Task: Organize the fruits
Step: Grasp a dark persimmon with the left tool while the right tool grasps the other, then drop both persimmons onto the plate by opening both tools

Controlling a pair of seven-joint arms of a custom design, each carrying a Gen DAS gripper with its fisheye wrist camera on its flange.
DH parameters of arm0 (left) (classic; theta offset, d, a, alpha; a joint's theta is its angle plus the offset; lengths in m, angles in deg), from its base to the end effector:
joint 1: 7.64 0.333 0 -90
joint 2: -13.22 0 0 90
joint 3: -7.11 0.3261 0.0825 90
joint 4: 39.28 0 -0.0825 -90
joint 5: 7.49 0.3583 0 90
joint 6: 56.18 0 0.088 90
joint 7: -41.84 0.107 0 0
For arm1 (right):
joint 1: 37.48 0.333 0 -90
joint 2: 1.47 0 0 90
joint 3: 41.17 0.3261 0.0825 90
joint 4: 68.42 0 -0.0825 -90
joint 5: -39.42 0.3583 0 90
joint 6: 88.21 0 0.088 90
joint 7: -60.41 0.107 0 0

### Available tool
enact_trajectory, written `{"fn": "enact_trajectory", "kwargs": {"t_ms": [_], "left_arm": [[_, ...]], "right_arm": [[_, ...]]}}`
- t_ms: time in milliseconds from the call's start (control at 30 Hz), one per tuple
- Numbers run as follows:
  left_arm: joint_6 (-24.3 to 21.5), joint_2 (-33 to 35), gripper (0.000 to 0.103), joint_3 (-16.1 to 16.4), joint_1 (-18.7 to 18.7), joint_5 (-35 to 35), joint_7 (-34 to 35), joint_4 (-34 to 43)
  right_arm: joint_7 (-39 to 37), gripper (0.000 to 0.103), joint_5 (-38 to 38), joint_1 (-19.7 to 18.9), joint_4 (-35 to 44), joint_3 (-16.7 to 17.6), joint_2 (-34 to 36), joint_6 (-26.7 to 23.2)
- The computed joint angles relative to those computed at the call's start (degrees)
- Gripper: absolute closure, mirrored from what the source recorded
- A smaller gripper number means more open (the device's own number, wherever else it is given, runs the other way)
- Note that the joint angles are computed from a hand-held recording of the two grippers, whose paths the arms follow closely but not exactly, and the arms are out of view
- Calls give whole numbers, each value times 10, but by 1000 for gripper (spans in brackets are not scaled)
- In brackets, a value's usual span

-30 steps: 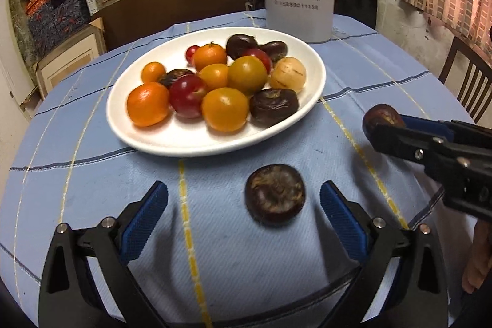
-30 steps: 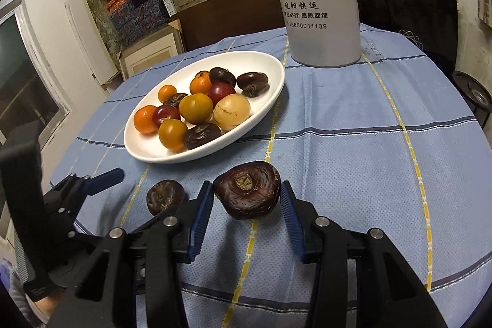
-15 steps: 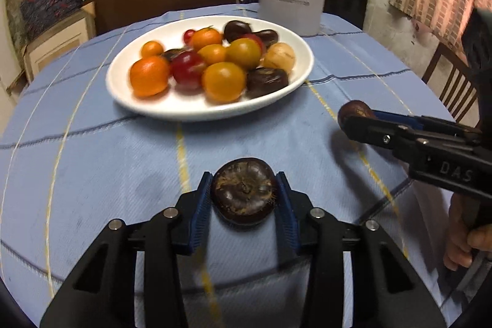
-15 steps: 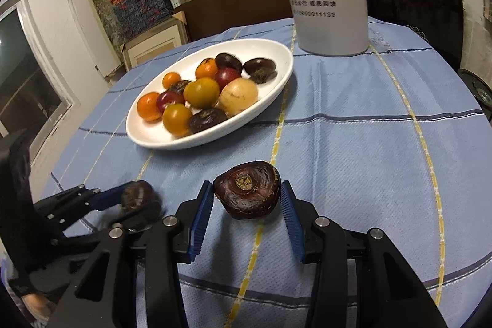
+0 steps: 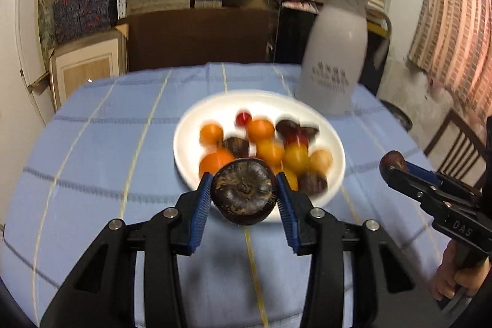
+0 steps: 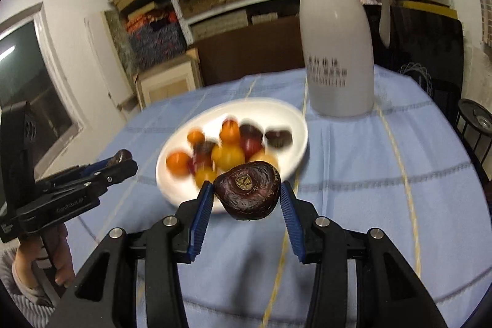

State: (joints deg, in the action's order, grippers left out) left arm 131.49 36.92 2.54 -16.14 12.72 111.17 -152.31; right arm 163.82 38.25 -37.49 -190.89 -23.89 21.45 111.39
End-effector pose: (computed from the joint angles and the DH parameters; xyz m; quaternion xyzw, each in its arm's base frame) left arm 0.6231 -0.1743 0.3926 -0.5660 0.7044 -0.3567 0.2371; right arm 0.5890 0.1665 0.3720 -0.6281 0.6237 -0.1903 0.4246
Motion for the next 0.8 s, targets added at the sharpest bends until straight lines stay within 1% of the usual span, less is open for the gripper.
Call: {"fn": "enact_trajectory", "kwargs": {"t_ms": [33,133,200,267,333,367,400,500,567,600,633,667,700,733,767,800], "left_arm": [[-10,12,62,-22,20,-1,5,26],[-36,50,62,-48,41,-8,14,92],[-68,92,62,-78,61,-17,30,156],[-97,133,62,-86,59,-27,42,216],[-137,182,62,-89,51,-36,58,293],[-154,203,62,-87,45,-41,66,325],[-175,228,62,-80,35,-44,72,366],[-222,285,62,-69,16,-55,91,458],[-249,311,62,-59,4,-59,99,501],[-256,320,62,-51,-3,-60,100,516],[-257,328,58,-36,-13,-56,93,529],[-259,330,48,-30,-17,-55,91,533],[-259,331,41,-27,-19,-54,91,534],[-253,330,32,-25,-20,-52,89,530],[-243,326,29,-17,-23,-48,83,521],[-235,320,29,-11,-26,-44,75,510]], "right_arm": [[0,58,3,3,18,-4,6,-4],[-3,58,15,5,91,-4,41,-23],[-11,58,22,0,149,4,76,-48],[-26,58,38,12,204,-4,107,-77],[-41,58,52,31,272,-20,146,-115],[-47,58,58,38,311,-28,169,-135],[-52,58,65,47,335,-35,184,-149],[-59,58,83,75,425,-66,239,-202],[-63,58,91,94,468,-91,264,-239],[-68,58,95,99,484,-97,275,-251],[-69,57,101,105,493,-105,280,-259],[-74,56,107,106,501,-107,285,-267],[-81,56,116,105,507,-105,289,-272],[-82,54,124,109,507,-109,289,-268],[-88,52,133,108,503,-108,287,-262],[-98,52,141,106,498,-102,284,-256]]}}
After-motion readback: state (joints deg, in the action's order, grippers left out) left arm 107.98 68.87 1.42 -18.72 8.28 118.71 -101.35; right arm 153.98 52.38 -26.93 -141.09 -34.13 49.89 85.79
